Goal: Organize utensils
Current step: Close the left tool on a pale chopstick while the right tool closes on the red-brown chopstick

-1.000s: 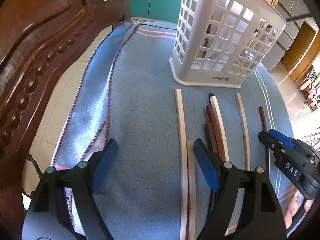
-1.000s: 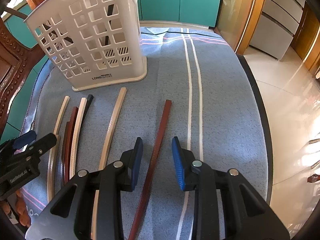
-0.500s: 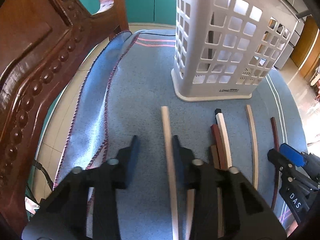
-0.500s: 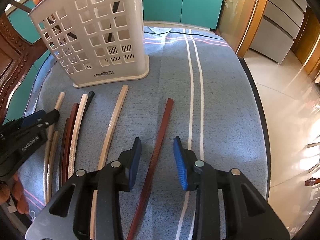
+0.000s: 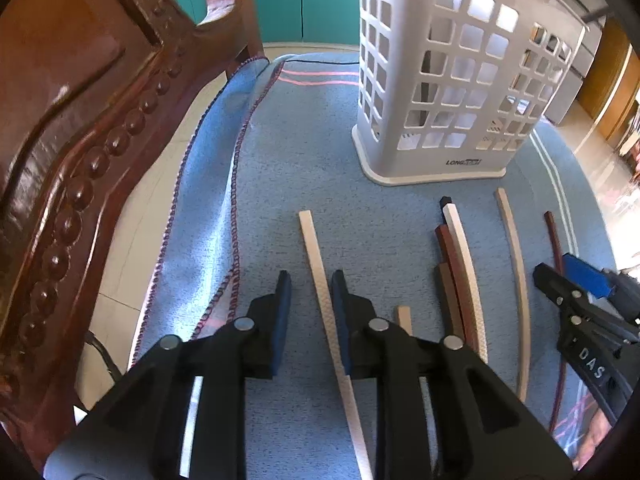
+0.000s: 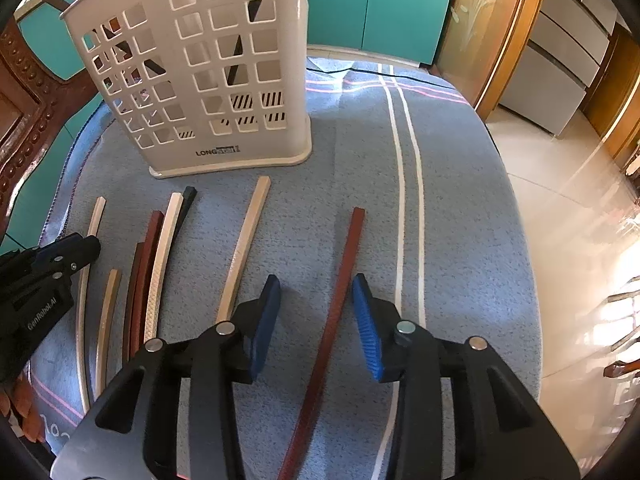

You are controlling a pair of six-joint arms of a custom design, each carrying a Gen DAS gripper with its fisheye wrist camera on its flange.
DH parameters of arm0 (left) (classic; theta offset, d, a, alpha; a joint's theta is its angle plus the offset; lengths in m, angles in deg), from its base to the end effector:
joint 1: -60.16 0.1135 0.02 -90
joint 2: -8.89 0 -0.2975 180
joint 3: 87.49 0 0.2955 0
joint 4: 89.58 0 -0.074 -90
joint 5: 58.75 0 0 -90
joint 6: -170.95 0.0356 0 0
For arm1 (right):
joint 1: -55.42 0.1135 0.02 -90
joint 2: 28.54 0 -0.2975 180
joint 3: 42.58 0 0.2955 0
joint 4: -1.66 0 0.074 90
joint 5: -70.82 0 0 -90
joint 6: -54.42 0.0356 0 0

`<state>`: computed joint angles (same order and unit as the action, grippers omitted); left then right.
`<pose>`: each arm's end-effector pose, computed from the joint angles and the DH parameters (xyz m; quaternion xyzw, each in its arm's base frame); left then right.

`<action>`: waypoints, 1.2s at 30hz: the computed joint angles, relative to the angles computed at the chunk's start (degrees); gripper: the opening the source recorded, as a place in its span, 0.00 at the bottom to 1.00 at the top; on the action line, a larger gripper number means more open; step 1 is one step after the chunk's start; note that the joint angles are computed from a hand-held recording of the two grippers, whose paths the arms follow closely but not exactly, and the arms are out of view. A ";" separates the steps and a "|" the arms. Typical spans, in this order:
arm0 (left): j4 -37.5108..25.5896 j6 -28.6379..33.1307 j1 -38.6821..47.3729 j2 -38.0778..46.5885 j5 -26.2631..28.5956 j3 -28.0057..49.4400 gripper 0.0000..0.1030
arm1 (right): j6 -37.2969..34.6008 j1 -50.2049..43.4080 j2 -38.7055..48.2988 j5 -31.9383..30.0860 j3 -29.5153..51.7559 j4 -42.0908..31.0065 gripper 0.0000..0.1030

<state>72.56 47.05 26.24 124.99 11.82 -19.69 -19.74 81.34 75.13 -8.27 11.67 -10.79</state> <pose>0.3310 -0.2083 0.0616 -0.0347 0.9644 0.0234 0.2611 0.3033 0.1399 0.0821 -0.0618 0.9639 0.0001 0.2589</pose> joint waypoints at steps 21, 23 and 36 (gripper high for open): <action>-0.59 -0.42 0.67 1.10 -1.21 1.06 0.40 | 0.11 0.20 -0.21 0.15 -0.25 0.25 0.38; -0.58 -0.40 0.69 1.11 -1.17 1.09 0.40 | 0.10 0.18 -0.21 0.09 -0.27 0.29 0.38; -0.72 -1.35 0.01 0.74 -1.07 0.66 0.46 | 0.27 0.43 -0.02 0.17 -0.21 0.49 0.38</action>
